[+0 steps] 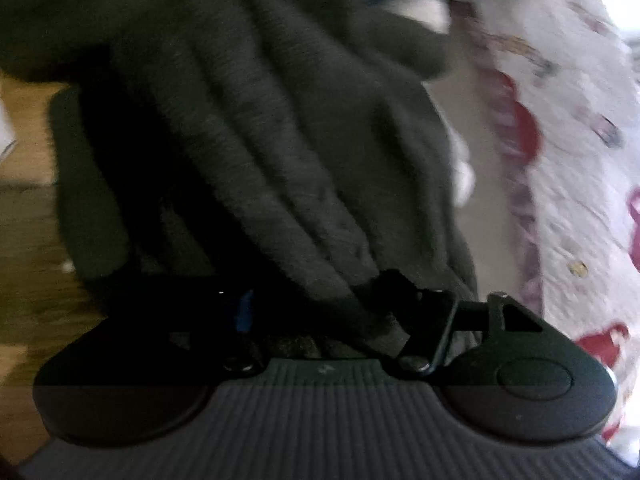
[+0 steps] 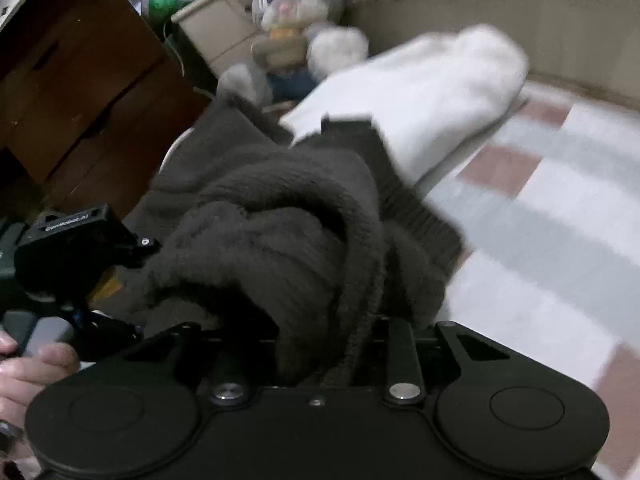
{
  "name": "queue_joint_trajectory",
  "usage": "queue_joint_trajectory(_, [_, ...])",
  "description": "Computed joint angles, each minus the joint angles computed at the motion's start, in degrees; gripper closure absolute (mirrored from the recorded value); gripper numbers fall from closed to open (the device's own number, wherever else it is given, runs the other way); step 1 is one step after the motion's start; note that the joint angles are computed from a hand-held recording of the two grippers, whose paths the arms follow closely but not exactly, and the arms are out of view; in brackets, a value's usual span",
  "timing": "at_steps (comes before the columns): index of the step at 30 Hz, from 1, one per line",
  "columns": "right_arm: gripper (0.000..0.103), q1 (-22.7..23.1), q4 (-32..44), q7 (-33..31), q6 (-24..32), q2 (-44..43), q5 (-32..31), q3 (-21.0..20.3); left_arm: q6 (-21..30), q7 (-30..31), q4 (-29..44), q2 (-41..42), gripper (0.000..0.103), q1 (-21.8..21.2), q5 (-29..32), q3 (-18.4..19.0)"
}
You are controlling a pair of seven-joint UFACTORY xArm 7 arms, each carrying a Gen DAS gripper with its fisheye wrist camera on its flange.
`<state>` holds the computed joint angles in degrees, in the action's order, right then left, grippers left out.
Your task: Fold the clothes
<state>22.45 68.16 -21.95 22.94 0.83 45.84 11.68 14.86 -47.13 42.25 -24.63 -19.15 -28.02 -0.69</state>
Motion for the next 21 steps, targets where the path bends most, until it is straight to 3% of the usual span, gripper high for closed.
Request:
queue_joint_trajectory(3, [0.075,-0.1,-2.7,2.1,-3.9,-4.2,-5.3,-0.4,-4.9,6.5,1.2,0.9,0.052,-5.7,-3.0,2.6])
queue_joint_trajectory(7, [0.077,-1.2,-5.6,12.1,-7.3,-9.6,-18.1,-1.0,-10.6,19.3,4.2,2.6,0.059,-17.9,-10.6,9.5])
queue_joint_trajectory(9, [0.077,-2.4,-6.2,16.8,-6.6,-12.4,-23.6,-1.4,-11.6,22.8,6.0,3.3,0.064,-20.6,-12.7,10.1])
queue_joint_trajectory(11, [0.077,-3.0,-6.3,18.7,-3.8,-14.9,-27.5,-2.6,-10.1,20.2,7.8,4.6,0.064,-15.5,-8.5,4.8])
queue_joint_trajectory(13, [0.077,-4.0,-5.6,19.9,1.9,-16.9,-31.7,-3.1,-6.0,12.1,9.7,5.4,0.064,-5.3,1.4,-4.4])
queue_joint_trajectory(14, [0.077,-4.4,-4.9,20.2,5.7,-17.7,-33.8,-3.3,-4.1,9.2,10.8,5.7,0.064,-2.3,5.7,-7.4])
queue_joint_trajectory(17, [0.08,-5.6,-2.5,20.5,17.0,-19.7,-38.6,-3.4,-2.1,6.8,14.0,8.2,0.068,-2.0,10.3,-9.8])
queue_joint_trajectory(18, [0.081,-6.4,-2.3,21.4,18.7,-20.6,-41.3,-2.6,-2.3,8.1,13.9,8.0,0.077,-3.5,10.1,-9.4])
queue_joint_trajectory(19, [0.082,-7.2,-2.0,22.0,19.9,-21.5,-43.7,-1.9,-2.5,8.7,13.9,7.8,0.079,-4.7,10.8,-9.2])
queue_joint_trajectory(21, [0.082,-8.2,-1.6,22.3,18.3,-23.2,-47.8,-0.9,-4.0,9.3,15.5,8.5,0.08,-2.9,16.1,-12.3])
